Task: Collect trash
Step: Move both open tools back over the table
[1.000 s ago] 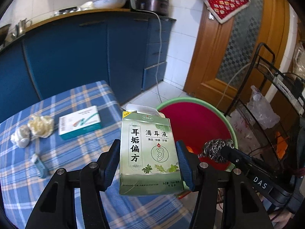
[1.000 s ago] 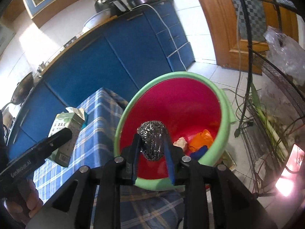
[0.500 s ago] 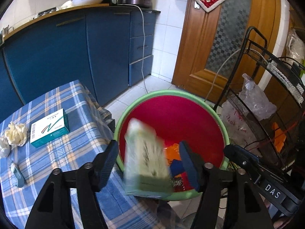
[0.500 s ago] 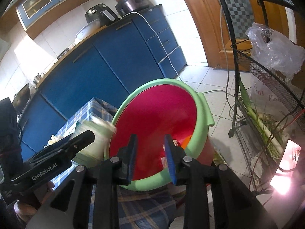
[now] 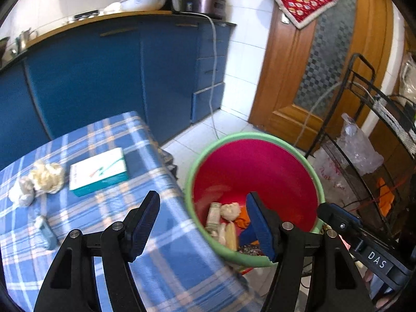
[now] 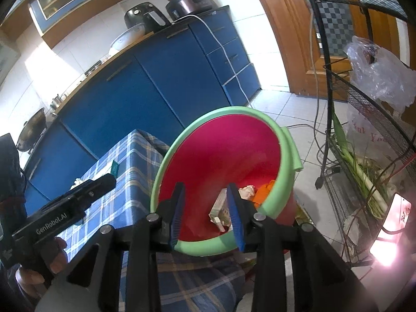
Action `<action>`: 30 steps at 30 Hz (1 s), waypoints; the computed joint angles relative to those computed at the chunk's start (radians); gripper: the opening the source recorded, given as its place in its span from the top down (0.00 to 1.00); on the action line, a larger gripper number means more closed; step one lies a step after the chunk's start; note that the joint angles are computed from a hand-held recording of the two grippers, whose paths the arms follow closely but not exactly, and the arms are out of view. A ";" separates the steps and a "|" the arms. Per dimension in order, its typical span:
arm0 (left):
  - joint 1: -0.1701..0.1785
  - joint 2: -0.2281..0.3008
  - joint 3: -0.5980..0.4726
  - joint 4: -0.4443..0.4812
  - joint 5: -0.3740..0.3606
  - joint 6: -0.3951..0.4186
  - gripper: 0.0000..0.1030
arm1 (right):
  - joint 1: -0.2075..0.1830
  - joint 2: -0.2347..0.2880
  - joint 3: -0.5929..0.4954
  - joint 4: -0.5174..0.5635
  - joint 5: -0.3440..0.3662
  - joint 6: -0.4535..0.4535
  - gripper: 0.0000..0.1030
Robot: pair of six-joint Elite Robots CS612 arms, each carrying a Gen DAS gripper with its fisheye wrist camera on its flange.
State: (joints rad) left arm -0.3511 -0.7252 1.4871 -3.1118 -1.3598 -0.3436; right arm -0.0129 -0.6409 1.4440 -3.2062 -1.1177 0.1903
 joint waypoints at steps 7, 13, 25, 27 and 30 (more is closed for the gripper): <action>0.025 -0.032 0.049 -0.037 0.057 -0.033 0.32 | 0.026 -0.009 -0.016 0.037 0.019 -0.055 0.56; 0.049 -0.061 0.097 -0.066 0.115 -0.058 0.32 | 0.057 -0.012 -0.036 0.064 0.033 -0.108 0.50; 0.110 -0.087 0.156 -0.083 0.197 -0.122 0.32 | 0.124 -0.002 -0.104 0.153 0.010 -0.203 0.37; 0.121 -0.085 0.156 -0.074 0.202 -0.135 0.32 | 0.137 0.006 -0.125 0.172 0.000 -0.217 0.35; 0.138 -0.080 0.152 -0.055 0.206 -0.154 0.32 | 0.156 0.020 -0.159 0.200 -0.012 -0.239 0.34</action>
